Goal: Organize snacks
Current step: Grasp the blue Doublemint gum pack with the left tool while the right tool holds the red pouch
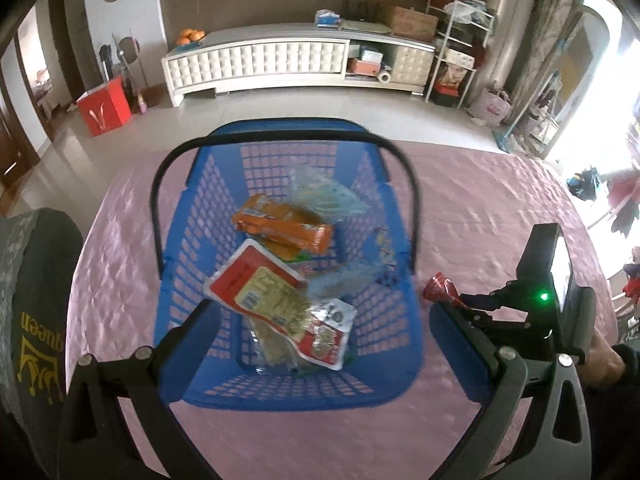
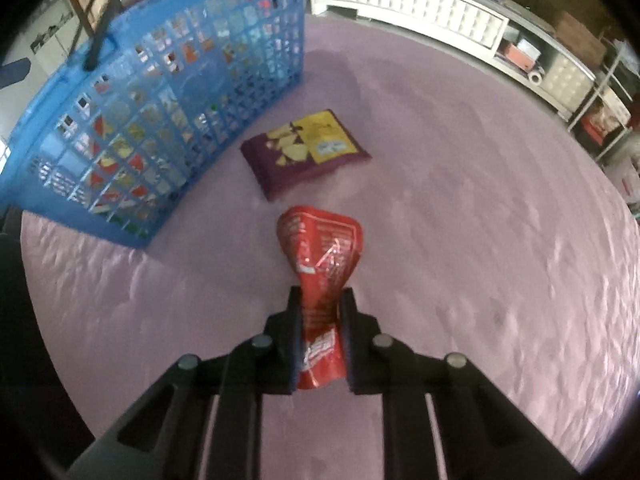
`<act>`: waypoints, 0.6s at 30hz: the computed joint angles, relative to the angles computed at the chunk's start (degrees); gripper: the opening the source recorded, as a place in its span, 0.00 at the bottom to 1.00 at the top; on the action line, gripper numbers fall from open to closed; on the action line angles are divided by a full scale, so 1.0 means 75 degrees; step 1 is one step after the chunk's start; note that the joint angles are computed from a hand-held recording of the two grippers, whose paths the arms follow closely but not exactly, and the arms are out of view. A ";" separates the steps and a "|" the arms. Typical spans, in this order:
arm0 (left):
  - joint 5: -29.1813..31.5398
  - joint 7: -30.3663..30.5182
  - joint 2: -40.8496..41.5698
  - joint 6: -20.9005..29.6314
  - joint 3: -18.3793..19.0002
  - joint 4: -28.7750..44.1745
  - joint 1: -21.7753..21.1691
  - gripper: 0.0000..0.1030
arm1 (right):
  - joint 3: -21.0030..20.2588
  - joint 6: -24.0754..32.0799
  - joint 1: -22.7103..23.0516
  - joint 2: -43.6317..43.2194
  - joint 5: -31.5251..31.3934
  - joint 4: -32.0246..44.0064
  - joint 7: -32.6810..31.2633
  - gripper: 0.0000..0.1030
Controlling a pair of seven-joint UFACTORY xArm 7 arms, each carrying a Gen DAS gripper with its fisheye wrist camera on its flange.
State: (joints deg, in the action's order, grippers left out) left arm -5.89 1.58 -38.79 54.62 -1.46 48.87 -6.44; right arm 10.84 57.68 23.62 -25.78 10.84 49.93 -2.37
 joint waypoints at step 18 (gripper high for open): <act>-0.0411 -0.0190 -0.0127 -0.0312 -0.1339 -0.0248 -0.1885 1.00 | -0.0550 0.0971 -0.1052 -0.3320 -0.0192 -0.0571 0.0868 0.20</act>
